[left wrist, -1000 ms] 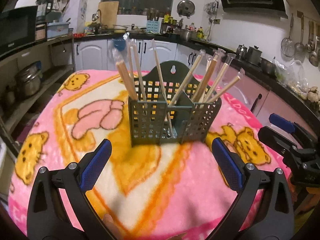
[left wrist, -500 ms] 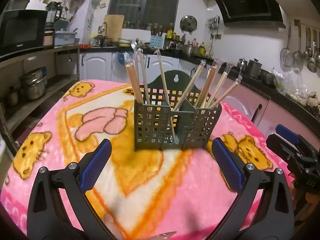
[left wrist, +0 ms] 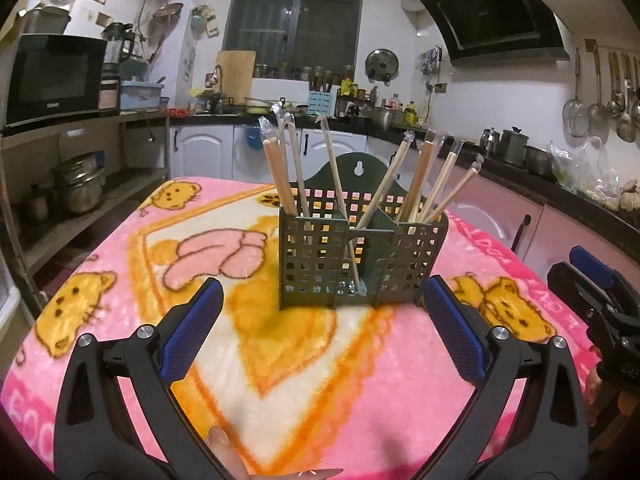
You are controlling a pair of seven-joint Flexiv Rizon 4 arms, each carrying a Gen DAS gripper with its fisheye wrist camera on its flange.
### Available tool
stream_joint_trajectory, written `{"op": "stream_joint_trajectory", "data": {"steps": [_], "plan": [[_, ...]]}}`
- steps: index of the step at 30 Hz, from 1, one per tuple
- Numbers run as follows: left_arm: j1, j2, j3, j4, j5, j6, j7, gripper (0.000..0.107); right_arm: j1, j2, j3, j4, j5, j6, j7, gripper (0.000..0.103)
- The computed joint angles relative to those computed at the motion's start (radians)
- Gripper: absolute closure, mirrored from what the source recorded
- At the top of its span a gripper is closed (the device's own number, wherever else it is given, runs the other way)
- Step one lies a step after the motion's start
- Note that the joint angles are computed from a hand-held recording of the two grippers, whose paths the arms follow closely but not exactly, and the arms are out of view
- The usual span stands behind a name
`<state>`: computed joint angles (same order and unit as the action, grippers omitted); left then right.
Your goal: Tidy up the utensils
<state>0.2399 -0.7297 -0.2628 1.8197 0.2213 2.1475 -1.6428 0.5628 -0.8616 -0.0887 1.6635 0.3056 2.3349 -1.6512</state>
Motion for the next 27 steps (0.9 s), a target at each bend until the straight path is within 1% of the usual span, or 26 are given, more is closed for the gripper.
{"op": "stream_joint_trajectory", "data": {"steps": [2, 6, 10, 12, 14, 27], "plan": [[-0.011, -0.010, 0.012, -0.002, -0.002, 0.029, 0.003, 0.014, 0.004, -0.009, -0.002, -0.003, 0.009, 0.017, -0.004, 0.007], [-0.010, -0.020, 0.017, -0.007, 0.001, 0.044, -0.005, 0.014, 0.021, -0.023, -0.013, -0.013, 0.037, 0.027, -0.033, 0.007], [-0.002, -0.029, 0.010, -0.013, 0.011, 0.037, -0.018, 0.014, 0.024, -0.026, -0.009, -0.017, 0.047, 0.016, -0.041, 0.007], [-0.014, -0.031, 0.023, -0.014, 0.003, 0.033, -0.010, 0.014, 0.029, -0.027, -0.012, -0.020, 0.055, 0.018, -0.048, 0.007], [-0.012, -0.031, 0.020, -0.016, 0.004, 0.024, -0.007, 0.014, 0.034, -0.027, -0.014, -0.021, 0.065, 0.018, -0.055, 0.007], [-0.012, -0.036, 0.017, -0.016, -0.008, 0.025, -0.006, 0.014, 0.032, -0.026, -0.008, -0.020, 0.065, 0.017, -0.068, 0.007]]}}
